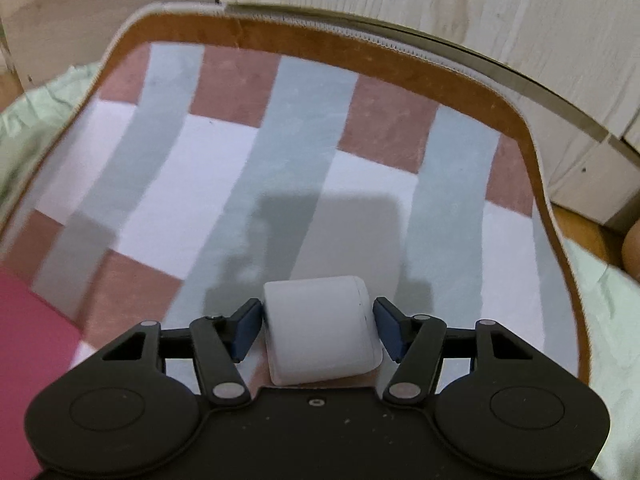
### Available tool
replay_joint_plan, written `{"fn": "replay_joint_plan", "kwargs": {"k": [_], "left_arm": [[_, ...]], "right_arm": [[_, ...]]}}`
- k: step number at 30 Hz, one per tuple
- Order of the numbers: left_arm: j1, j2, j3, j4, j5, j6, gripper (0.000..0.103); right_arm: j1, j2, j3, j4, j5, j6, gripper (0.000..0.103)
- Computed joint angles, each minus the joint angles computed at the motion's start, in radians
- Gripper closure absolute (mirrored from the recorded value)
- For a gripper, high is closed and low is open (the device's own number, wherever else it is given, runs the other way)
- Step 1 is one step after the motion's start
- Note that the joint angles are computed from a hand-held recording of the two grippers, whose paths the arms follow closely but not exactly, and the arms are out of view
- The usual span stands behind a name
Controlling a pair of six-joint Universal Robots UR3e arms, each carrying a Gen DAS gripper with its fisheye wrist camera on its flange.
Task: Organize rigid objects
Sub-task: 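Return the right gripper to the mat and grasp the white plug, then carry the white plug into the box and release it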
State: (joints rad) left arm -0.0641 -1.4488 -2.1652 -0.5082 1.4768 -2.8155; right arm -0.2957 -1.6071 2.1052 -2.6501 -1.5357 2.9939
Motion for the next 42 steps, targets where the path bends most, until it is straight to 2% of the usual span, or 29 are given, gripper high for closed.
{"fn": "replay_joint_plan", "kwargs": {"k": [5,8,13,16,20,25,28,35,38,42], "left_arm": [[0.021,0.008,0.001,-0.019,-0.028,0.007,0.072],[0.033,0.013,0.005,-0.036,-0.045,0.009,0.072],[0.072,0.026,0.015,-0.086,-0.097,0.013,0.073],[0.072,0.027,0.013,-0.081,-0.097,0.001,0.073],[0.073,0.022,0.020,-0.084,-0.097,-0.011,0.073],[0.076,0.019,0.022,-0.084,-0.099,-0.016,0.074],[0.085,0.027,0.021,-0.093,-0.110,-0.017,0.074],[0.111,0.040,0.017,-0.110,-0.141,-0.013,0.075],[0.125,0.047,0.016,-0.121,-0.159,-0.006,0.076],[0.157,0.068,0.008,-0.145,-0.195,0.012,0.076]], "right_arm": [[0.000,-0.142,0.117,-0.056,0.065,0.029,0.037],[0.000,-0.252,0.147,-0.030,0.127,0.059,0.037],[0.033,-0.457,0.115,0.105,0.240,0.122,0.037],[0.098,-0.498,0.029,0.215,0.303,0.124,0.037],[0.229,-0.446,-0.108,0.343,0.349,0.202,0.037],[0.332,-0.301,-0.212,0.408,0.466,0.311,0.037],[0.374,-0.208,-0.250,0.449,0.491,0.383,0.037],[0.432,-0.070,-0.258,0.477,0.499,0.535,0.037],[0.430,-0.061,-0.244,0.491,0.520,0.598,0.037],[0.419,-0.061,-0.239,0.526,0.541,0.626,0.037]]}}
